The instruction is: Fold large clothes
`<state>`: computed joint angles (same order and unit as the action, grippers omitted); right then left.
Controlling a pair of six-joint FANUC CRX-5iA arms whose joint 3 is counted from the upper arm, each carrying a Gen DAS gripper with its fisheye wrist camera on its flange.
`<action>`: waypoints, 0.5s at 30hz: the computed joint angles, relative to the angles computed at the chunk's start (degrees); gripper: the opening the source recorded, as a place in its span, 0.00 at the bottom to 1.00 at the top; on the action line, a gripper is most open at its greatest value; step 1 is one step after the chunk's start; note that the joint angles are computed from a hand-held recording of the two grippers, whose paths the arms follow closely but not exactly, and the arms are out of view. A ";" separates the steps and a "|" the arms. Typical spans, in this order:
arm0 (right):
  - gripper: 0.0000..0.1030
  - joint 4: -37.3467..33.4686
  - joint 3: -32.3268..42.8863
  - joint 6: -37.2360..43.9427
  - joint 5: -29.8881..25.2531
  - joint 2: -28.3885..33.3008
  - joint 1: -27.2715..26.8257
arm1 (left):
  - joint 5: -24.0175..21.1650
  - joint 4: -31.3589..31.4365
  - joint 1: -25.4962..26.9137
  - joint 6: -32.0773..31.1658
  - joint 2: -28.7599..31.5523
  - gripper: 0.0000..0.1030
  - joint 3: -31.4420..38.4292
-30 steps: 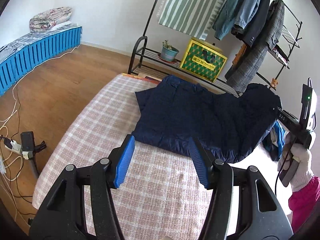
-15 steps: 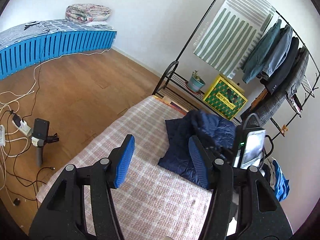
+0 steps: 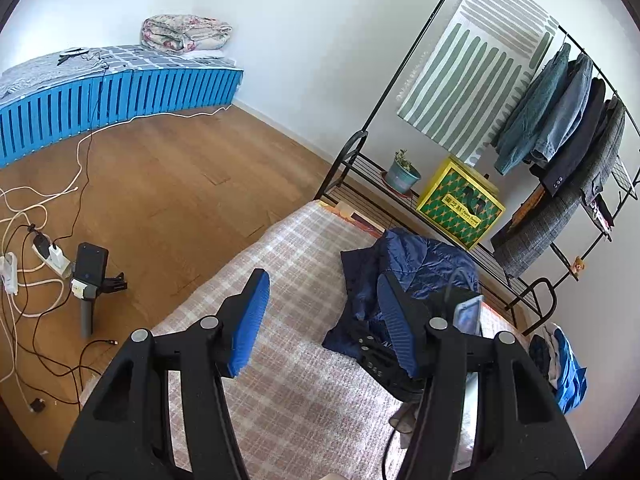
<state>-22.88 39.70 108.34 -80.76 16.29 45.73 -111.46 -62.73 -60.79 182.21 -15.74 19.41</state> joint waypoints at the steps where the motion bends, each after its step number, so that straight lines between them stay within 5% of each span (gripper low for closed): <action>1: 0.33 -2.64 0.61 -0.19 -0.86 -0.62 -1.51 | 0.07 0.18 0.35 -0.17 0.07 0.57 0.00; 5: 0.49 -10.10 0.31 -1.41 -2.24 -4.03 -9.11 | 5.02 5.45 5.65 -2.49 -0.34 0.57 -1.13; 7: 0.51 -9.45 -1.44 -2.09 -1.17 -6.03 -12.02 | 9.99 11.01 11.25 -5.94 -0.39 0.57 -2.08; 11: 0.76 -6.73 -4.82 -5.45 1.12 -8.25 -18.24 | 21.26 23.37 23.57 -15.86 0.61 0.57 -4.19; 15: 0.77 -6.52 -4.62 -9.47 -0.72 -6.52 -23.53 | 29.17 32.99 33.40 -24.71 4.85 0.57 -5.45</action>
<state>-29.40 35.09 98.87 -81.48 9.76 22.20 -82.29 -29.74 -27.39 157.50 -10.88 13.96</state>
